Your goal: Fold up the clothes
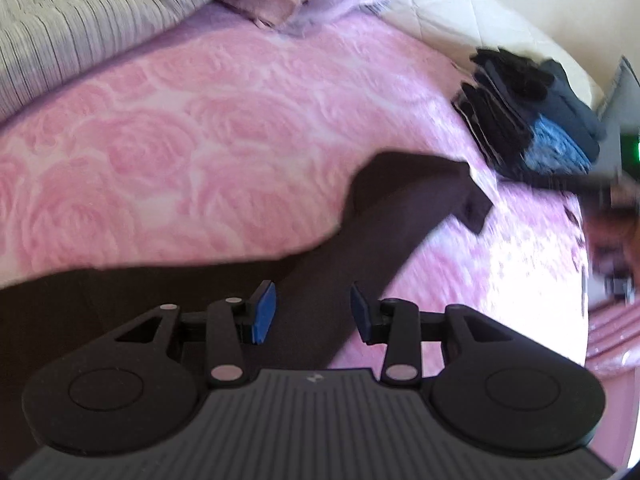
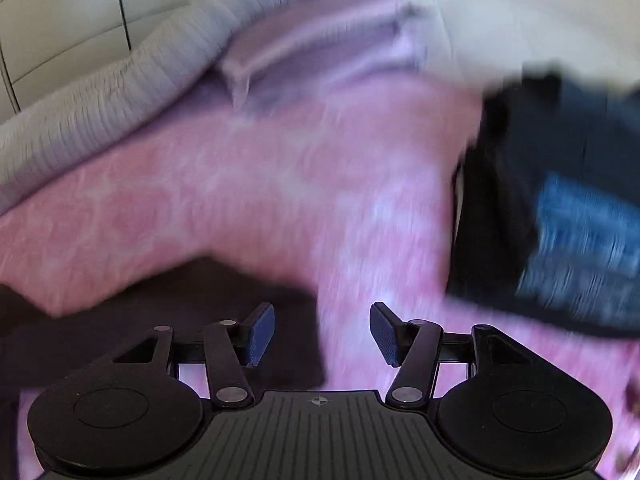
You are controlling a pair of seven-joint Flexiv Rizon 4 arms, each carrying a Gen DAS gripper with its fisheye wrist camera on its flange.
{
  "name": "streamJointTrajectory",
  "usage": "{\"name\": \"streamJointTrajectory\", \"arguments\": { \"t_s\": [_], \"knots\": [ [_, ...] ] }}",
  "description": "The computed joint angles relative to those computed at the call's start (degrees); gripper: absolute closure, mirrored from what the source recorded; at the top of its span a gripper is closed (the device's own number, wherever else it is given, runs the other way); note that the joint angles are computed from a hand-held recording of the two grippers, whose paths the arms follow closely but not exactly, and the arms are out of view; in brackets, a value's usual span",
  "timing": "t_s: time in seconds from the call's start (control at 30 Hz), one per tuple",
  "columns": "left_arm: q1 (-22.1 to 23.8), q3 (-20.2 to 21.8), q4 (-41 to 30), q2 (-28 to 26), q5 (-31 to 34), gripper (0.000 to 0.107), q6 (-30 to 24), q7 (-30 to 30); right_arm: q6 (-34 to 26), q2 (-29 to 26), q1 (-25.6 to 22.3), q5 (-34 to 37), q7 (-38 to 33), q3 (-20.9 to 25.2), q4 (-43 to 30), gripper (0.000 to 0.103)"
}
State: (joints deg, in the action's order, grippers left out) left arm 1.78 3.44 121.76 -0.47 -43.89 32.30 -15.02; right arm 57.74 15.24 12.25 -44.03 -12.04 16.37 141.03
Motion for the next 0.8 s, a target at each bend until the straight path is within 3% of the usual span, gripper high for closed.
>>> {"name": "streamJointTrajectory", "arguments": {
  "t_s": [0.1, 0.2, 0.23, 0.27, 0.3, 0.4, 0.43, 0.47, 0.5, 0.57, 0.63, 0.73, 0.8],
  "knots": [
    [-0.7, -1.5, -2.6, -3.0, -0.1, 0.071, 3.1, 0.3, -0.6, -4.0, 1.9, -1.2, -11.9, -0.9, -0.8, 0.046],
    [-1.5, -3.1, -4.7, -5.6, -0.1, 0.071, 4.9, 1.0, 6.3, -8.4, 1.5, -2.4, -21.9, -3.9, -0.8, 0.046],
    [-1.9, -3.6, -5.2, -6.2, -0.2, 0.071, 5.4, 1.1, 9.3, -9.4, 1.3, -0.5, -25.2, -4.9, -0.9, 0.051],
    [-2.2, -4.0, -5.5, -6.6, -0.5, 0.071, 5.8, 1.2, 9.9, -9.4, 0.8, 0.8, -26.7, -5.3, -1.3, 0.079],
    [-2.5, -4.4, -5.7, -6.9, -0.8, 0.071, 6.2, 1.1, 7.6, -9.0, 0.2, -1.4, -26.3, -5.1, -2.1, 0.093],
    [-3.4, -5.4, -6.1, -7.3, -2.8, 0.071, 5.7, 1.5, -0.7, -4.2, -4.1, -23.5, -16.5, -3.7, -1.8, 0.093],
    [-3.7, -5.7, -6.2, -7.5, -3.1, 0.071, 5.5, 1.8, -4.1, -2.3, -4.6, -27.8, -15.0, -2.9, -1.0, 0.091],
    [-4.0, -5.9, -6.3, -7.8, -3.1, 0.071, 5.3, 2.1, -7.3, -0.4, -4.6, -30.8, -14.6, -2.0, 0.2, 0.086],
    [-4.4, -6.2, -6.5, -8.1, -2.7, 0.071, 5.2, 2.3, -10.9, 0.8, -4.5, -30.5, -15.5, -0.4, 1.0, 0.071],
    [-5.1, -6.7, -7.0, -8.7, -2.0, 0.071, 4.9, 2.7, -18.1, 2.2, -1.2, -19.2, -19.8, 1.2, 2.2, 0.059],
    [-5.7, -7.1, -7.7, -9.5, -1.0, 0.071, 4.1, 2.7, -21.6, 4.4, 1.5, -4.8, -20.9, 1.6, 2.6, 0.059],
    [-6.6, -7.8, -8.2, -10.6, 1.2, 0.071, 3.5, 3.8, -22.7, 9.4, 3.2, 11.1, -13.7, 1.7, 3.2, 0.058],
    [-7.2, -8.0, -8.9, -11.3, 5.2, 0.071, 2.0, 3.7, -19.0, 13.3, 3.2, 19.2, -6.0, 1.5, 4.6, 0.056]
  ]
}}
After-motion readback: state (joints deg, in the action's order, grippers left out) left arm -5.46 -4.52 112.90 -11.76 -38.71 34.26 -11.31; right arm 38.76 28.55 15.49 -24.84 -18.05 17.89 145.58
